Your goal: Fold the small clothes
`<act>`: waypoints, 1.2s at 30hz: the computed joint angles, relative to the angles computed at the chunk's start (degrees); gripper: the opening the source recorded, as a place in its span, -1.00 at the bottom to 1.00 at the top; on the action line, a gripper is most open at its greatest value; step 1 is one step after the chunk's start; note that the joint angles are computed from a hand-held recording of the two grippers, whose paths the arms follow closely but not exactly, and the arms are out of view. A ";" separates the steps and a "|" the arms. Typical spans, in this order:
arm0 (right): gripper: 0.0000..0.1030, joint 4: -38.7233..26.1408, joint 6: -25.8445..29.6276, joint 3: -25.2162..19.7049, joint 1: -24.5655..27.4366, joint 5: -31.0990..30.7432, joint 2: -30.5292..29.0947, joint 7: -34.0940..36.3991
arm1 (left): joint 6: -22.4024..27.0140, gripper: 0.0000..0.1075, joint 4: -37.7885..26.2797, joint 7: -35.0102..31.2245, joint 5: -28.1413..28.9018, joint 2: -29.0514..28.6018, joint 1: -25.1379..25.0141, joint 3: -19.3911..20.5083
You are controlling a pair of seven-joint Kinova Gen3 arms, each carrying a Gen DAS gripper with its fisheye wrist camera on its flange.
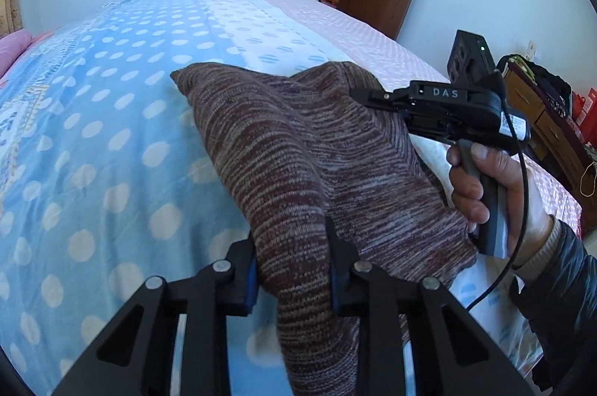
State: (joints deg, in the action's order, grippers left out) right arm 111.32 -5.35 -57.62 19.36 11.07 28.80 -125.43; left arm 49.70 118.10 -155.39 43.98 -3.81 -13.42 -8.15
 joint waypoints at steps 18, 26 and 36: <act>-0.60 -8.08 0.67 2.58 -17.52 1.61 1.68 -0.85 | 6.56 -0.48 2.55 -8.81 -3.68 -9.98 -8.08 -13.52; -0.60 -16.12 3.81 4.91 -26.18 -2.47 5.49 4.67 | 8.42 -0.48 1.24 -11.74 -3.62 -9.54 -11.21 -18.72; -0.60 -28.31 10.41 7.09 -35.93 -7.63 11.84 13.00 | 11.29 -0.48 0.61 -16.30 -2.25 -8.86 -17.82 -22.55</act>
State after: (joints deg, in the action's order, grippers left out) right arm 83.02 5.06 -50.53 -16.57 3.44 40.64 -112.43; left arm 60.99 118.71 -171.69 41.73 -12.67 -31.24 -30.70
